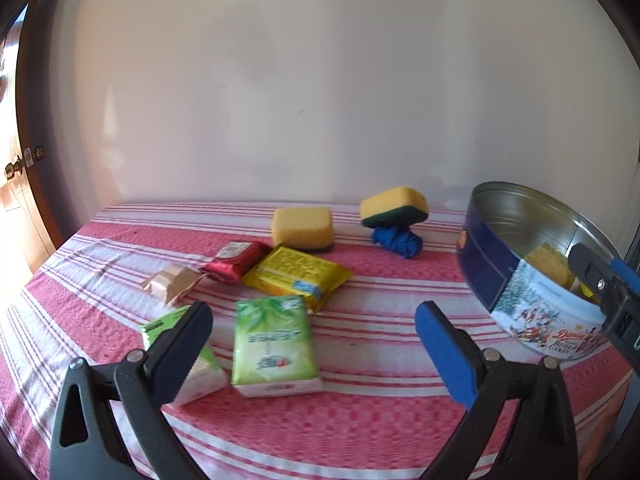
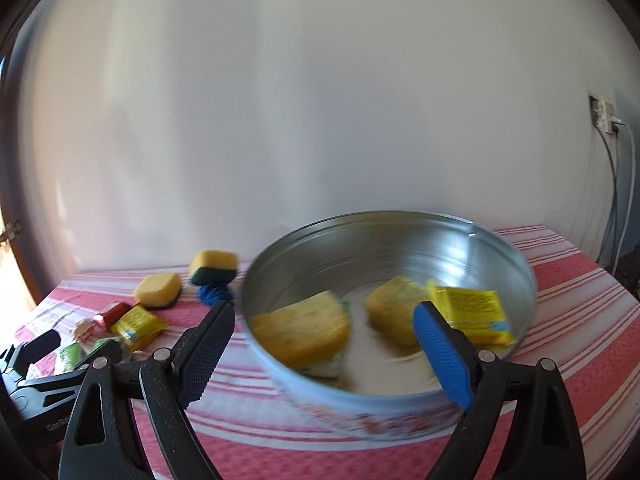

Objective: Organize objects
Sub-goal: 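Withdraw both tools from the tin toward the remaining items, then grasp green tissue pack with right tool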

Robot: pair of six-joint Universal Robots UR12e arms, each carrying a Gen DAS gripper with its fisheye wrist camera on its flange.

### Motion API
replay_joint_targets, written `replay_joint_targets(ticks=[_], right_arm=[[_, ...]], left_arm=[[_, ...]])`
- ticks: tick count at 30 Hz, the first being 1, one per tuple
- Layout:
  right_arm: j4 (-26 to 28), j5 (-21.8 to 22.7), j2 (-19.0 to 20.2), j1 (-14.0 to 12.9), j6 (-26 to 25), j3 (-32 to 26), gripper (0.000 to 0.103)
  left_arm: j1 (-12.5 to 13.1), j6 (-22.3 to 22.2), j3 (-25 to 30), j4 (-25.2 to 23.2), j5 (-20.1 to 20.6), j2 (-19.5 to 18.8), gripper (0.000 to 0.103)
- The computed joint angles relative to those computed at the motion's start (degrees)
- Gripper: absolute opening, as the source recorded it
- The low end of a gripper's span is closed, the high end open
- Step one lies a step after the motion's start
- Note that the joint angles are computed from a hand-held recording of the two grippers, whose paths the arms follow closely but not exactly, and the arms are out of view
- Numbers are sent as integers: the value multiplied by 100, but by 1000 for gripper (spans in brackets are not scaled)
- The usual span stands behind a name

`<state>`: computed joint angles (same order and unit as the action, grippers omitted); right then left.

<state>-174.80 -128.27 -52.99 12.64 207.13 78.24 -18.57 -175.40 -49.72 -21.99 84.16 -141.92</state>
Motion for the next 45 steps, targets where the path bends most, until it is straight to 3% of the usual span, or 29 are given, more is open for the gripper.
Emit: replay_joint_targets(ticks=[8,18,27,30,33,36,39,45], right_arm=[[419,453,223,101,-14,-442,93],[1180,1110,590,192,-220,-1191,93],[2127,2009,959,209,-416,-1962,93],[2796,2111,1154,246,-538,-2399,92],[3329,2323,1299,243,-576,-2727,87],[3884,2446,1418,239,-613,-3014,72],[3768,2401,1369,244,-580,-2908,56],[3480,2214,1126,214,-103,-2437,56]], left_arm=[[147,-100,72,-147,248,-34,102],[369,-598,292,-668,645,-122,102],[513,-976,369,-812,904,-150,102],[554,-1185,350,-775,908,-140,102],[570,-1221,352,-810,832,-143,102],[553,-1088,357,-811,749,-154,102],[533,-930,358,-779,605,-165,102],[493,-625,405,-797,362,-193,102]])
